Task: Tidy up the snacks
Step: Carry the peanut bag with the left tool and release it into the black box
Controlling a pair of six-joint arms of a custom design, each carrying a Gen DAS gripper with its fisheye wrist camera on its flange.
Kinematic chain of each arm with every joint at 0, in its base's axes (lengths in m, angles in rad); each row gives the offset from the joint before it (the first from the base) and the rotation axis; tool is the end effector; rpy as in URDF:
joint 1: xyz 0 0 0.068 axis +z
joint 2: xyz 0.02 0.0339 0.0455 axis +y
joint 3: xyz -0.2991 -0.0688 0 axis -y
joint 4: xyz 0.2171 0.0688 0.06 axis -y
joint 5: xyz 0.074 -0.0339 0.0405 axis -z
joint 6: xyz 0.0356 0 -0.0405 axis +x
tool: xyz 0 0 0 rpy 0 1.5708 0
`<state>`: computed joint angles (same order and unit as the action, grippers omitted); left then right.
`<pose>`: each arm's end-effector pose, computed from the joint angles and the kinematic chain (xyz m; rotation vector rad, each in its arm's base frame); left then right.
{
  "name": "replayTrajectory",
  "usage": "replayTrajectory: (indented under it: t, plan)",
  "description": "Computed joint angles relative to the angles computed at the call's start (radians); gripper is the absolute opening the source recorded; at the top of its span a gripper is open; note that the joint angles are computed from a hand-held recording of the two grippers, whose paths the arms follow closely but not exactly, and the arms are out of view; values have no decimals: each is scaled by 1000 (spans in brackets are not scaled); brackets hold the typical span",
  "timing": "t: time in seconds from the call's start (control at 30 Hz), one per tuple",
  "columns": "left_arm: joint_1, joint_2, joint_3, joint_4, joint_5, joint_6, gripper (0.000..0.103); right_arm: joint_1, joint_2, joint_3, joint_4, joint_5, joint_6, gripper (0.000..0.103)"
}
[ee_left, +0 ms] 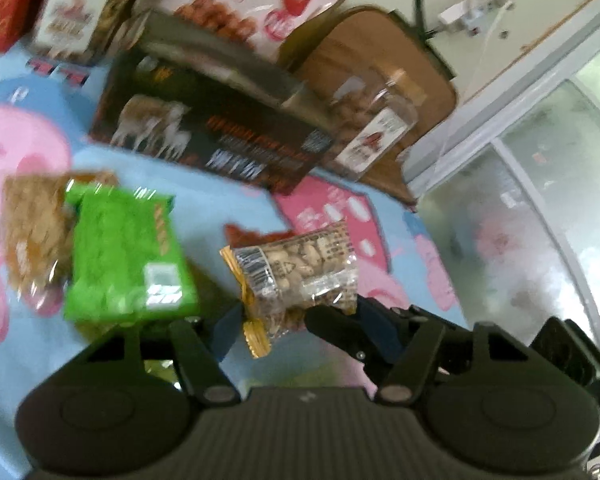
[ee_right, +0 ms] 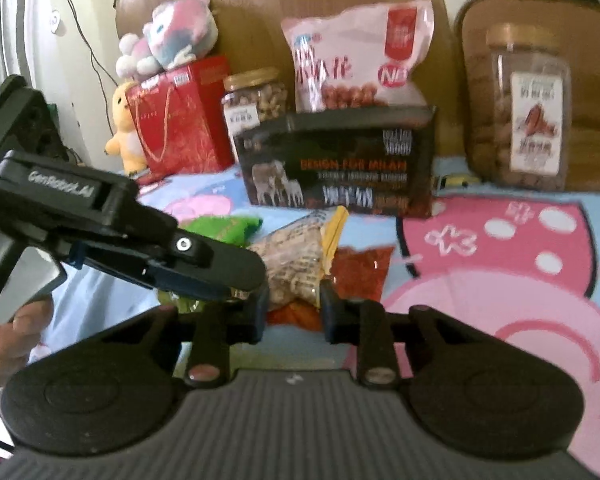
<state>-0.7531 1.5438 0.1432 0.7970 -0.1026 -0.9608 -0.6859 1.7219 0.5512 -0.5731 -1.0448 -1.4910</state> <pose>0.1469 -0.1327 0.1466 -0.3005 2.2843 -0.8369 0.1658 -0.0959 0.1421 -0.7534 2.0469 0.7491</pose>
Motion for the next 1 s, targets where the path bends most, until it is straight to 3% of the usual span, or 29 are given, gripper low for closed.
replayTrajectory:
  t: [0.1,0.17,0.3,0.4,0.5,0.57,0.63,0.7,0.77,0.83,0.93,1.0]
  plan:
    - [30,-82,57,-88,14,66,65,-23,-42,28,-51,-63,-11,29]
    - [89,-116,109,-147,52,121,65,-1,-77,38,3,-104,80,29]
    - [230,-94,224,-221,137,222,65,135,-137,-5,420,-129,529,29]
    - [330,-2,316,-246,203,255,65,260,-95,-27,754,-59,833,30]
    - [384,98,391,-244,211,275,72,364,-19,-4,928,36,989,35]
    - [397,134,429,-261,186,284,76,415,14,-8,1043,122,1065,53]
    - [404,135,431,-253,191,270,76,426,34,-13,1117,174,1119,55]
    - [402,105,381,-194,207,259,77,373,42,2,1096,134,1160,55]
    - [380,58,337,-187,195,258,79,288,51,33,978,41,1125,55]
    - [344,14,298,-200,185,266,80,203,68,94,737,-24,991,55]
    - [276,-5,248,-220,178,258,80,94,172,262,188,-52,640,55]
    - [240,21,230,-225,174,228,80,42,237,317,-25,-26,481,54]
